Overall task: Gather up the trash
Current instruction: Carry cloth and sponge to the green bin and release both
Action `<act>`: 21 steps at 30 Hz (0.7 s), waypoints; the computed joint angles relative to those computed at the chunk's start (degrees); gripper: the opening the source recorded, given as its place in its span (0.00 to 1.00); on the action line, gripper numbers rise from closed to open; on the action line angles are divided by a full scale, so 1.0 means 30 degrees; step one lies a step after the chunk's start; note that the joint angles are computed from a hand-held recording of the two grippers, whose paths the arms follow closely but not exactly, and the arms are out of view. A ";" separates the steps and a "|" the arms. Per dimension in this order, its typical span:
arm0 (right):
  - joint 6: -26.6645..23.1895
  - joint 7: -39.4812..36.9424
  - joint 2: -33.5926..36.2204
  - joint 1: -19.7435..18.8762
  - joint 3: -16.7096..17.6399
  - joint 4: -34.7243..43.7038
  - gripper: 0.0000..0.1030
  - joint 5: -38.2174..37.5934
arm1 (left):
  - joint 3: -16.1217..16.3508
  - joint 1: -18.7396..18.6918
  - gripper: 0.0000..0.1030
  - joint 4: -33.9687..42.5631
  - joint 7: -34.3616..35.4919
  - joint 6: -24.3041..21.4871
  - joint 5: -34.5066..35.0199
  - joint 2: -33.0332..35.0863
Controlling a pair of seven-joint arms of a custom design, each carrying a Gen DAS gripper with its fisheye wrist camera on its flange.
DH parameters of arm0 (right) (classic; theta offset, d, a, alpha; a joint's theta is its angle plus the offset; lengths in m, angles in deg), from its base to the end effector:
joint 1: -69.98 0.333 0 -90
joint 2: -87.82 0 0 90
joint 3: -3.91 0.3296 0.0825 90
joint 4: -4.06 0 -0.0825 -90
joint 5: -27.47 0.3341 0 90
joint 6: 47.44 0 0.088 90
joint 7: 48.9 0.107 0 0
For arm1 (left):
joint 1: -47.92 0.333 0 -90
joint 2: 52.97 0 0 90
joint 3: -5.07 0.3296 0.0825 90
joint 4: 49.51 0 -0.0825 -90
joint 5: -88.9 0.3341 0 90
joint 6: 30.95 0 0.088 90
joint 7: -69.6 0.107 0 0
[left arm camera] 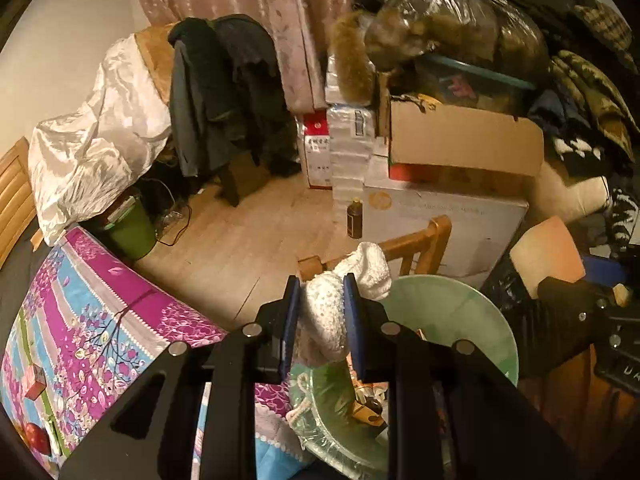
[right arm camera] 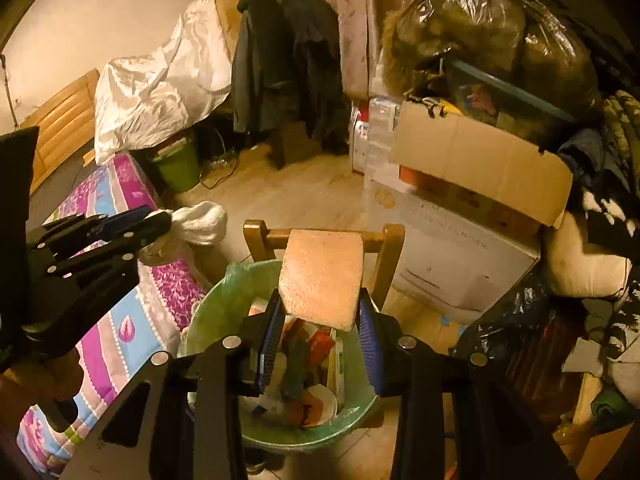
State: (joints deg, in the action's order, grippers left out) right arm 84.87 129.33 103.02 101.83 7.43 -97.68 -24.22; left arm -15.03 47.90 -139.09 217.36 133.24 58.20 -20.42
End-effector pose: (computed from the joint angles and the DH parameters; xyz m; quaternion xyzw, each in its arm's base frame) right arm 0.5149 0.3419 0.4785 -0.5179 0.7702 -0.3014 0.2186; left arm 0.6869 -0.1601 0.4441 -0.3549 0.8369 -0.3629 0.2048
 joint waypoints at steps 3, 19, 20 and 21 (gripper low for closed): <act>0.0268 0.0055 0.0043 -0.0068 -0.0025 -0.0033 0.36 0.0103 | 0.0070 -0.0110 0.20 -0.0090 -0.0067 -0.0064 0.0132 -0.0002; 0.1891 -0.0362 0.0458 -0.0425 -0.0188 -0.0289 0.47 0.0574 | 0.0604 -0.0416 0.36 0.1003 -0.0908 -0.2608 0.0951 0.0600; 0.1679 -0.0123 0.0519 -0.0312 -0.0269 -0.0274 0.54 0.0524 | 0.0688 -0.0398 0.42 0.1363 -0.1235 -0.3090 0.0874 0.0815; 0.1885 -0.0059 0.0486 -0.0358 -0.0314 -0.0397 0.54 0.0540 | 0.0583 -0.0254 0.42 0.1563 -0.1178 -0.3469 0.0735 0.0933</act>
